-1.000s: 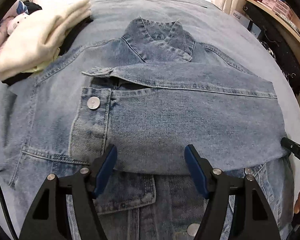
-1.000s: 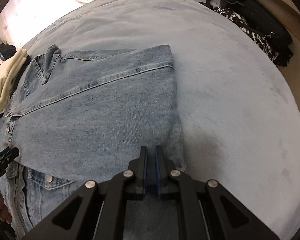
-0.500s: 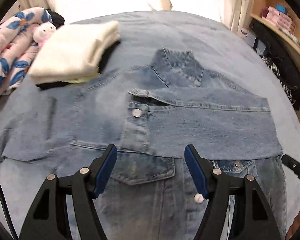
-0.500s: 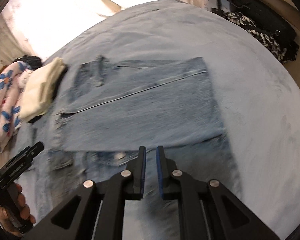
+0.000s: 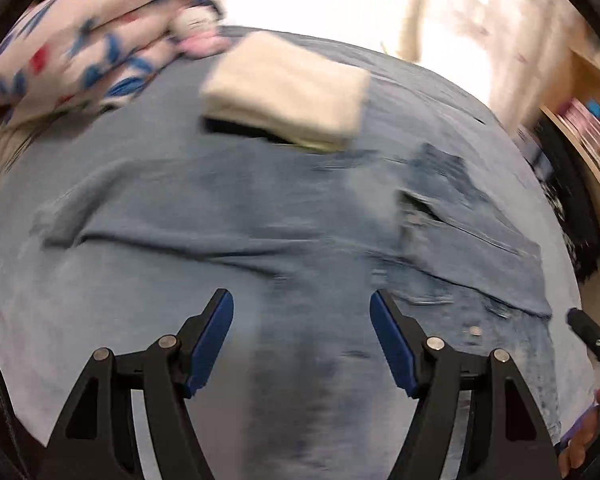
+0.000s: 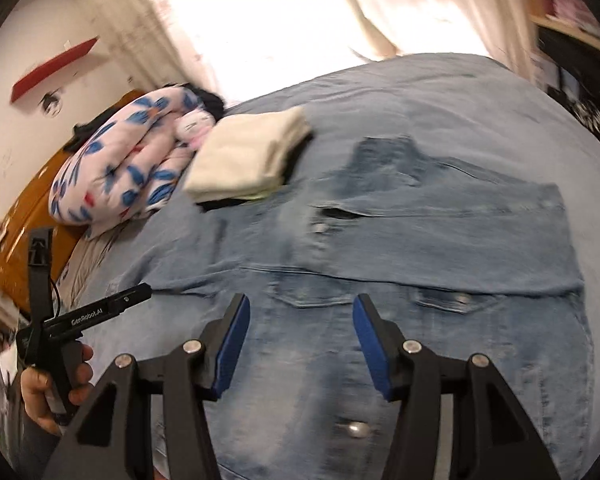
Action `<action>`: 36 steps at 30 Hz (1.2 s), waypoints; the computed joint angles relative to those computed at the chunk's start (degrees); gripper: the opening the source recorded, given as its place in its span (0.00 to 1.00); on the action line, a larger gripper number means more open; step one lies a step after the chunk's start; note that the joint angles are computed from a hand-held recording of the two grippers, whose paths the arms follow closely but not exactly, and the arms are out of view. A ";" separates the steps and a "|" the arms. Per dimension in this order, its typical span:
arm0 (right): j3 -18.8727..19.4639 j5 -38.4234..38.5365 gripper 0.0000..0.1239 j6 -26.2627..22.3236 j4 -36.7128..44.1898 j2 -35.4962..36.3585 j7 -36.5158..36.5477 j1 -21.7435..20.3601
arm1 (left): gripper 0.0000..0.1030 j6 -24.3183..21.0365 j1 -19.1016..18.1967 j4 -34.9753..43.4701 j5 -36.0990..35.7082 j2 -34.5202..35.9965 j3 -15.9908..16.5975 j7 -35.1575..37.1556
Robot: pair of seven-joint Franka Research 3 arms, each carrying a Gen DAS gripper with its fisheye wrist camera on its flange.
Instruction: Fold large clothes
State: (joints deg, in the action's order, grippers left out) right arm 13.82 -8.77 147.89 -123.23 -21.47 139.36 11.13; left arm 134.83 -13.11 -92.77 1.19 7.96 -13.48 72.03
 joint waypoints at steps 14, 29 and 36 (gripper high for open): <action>-0.99 -7.71 0.43 -5.08 18.46 21.74 3.35 8.52 | 0.74 11.26 15.64 -1.87 -31.96 11.05 1.70 11.71; -7.82 -0.47 0.43 -2.62 17.82 25.48 -2.83 13.62 | 0.01 5.95 10.46 20.79 -6.89 26.42 7.95 -13.98; -7.52 1.45 0.43 2.45 6.99 17.72 -1.64 10.70 | 0.01 8.06 1.23 32.15 10.66 24.80 4.71 -9.75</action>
